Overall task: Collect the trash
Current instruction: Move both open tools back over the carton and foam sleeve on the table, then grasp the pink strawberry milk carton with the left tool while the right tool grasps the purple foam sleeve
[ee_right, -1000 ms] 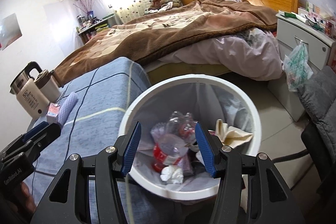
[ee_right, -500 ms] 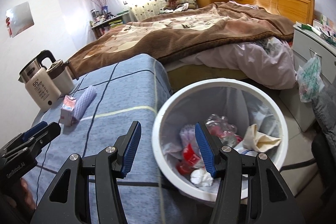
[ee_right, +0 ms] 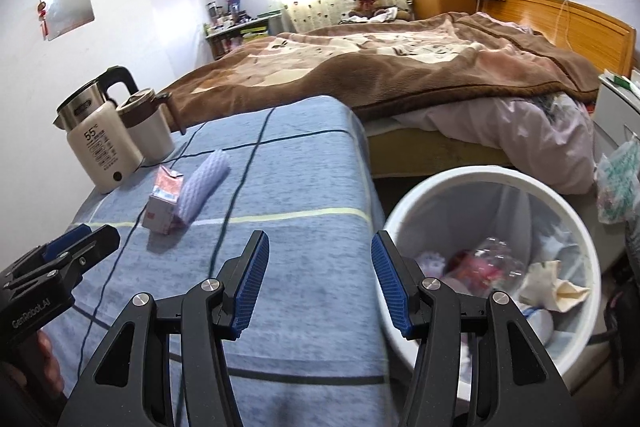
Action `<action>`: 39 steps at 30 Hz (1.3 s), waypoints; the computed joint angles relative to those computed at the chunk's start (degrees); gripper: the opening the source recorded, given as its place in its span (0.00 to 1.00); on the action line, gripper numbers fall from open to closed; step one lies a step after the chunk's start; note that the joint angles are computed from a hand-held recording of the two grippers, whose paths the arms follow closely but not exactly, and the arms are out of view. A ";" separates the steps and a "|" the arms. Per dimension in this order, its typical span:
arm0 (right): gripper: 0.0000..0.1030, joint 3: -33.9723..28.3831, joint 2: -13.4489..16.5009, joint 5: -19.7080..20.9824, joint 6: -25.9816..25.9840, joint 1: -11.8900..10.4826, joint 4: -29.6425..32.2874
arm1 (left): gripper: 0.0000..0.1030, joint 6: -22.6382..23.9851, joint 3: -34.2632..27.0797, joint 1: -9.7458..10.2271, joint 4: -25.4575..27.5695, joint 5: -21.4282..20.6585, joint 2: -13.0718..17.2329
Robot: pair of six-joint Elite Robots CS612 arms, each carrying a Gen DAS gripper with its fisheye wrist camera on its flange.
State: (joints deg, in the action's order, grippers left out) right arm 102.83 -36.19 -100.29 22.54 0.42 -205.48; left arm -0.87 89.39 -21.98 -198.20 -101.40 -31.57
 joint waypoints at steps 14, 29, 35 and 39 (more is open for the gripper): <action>0.53 -5.13 1.72 1.01 -2.10 0.99 4.02 | 0.75 -3.37 -4.03 2.03 3.17 -0.44 1.60; 0.53 -8.31 3.01 1.58 -2.60 0.43 7.70 | 0.79 -4.74 -13.76 0.97 15.93 -0.99 5.50; 0.53 -9.26 3.35 1.55 -2.53 0.36 8.54 | 0.78 -6.69 -15.48 1.24 16.38 -2.00 6.64; 0.53 -10.11 3.64 1.71 -2.58 0.52 9.41 | 0.66 -7.22 -17.24 1.49 19.71 -2.60 7.31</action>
State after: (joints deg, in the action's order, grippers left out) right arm 92.72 -32.55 -98.58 19.96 0.94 -196.07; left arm -8.09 72.15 -20.50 -178.49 -104.00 -24.26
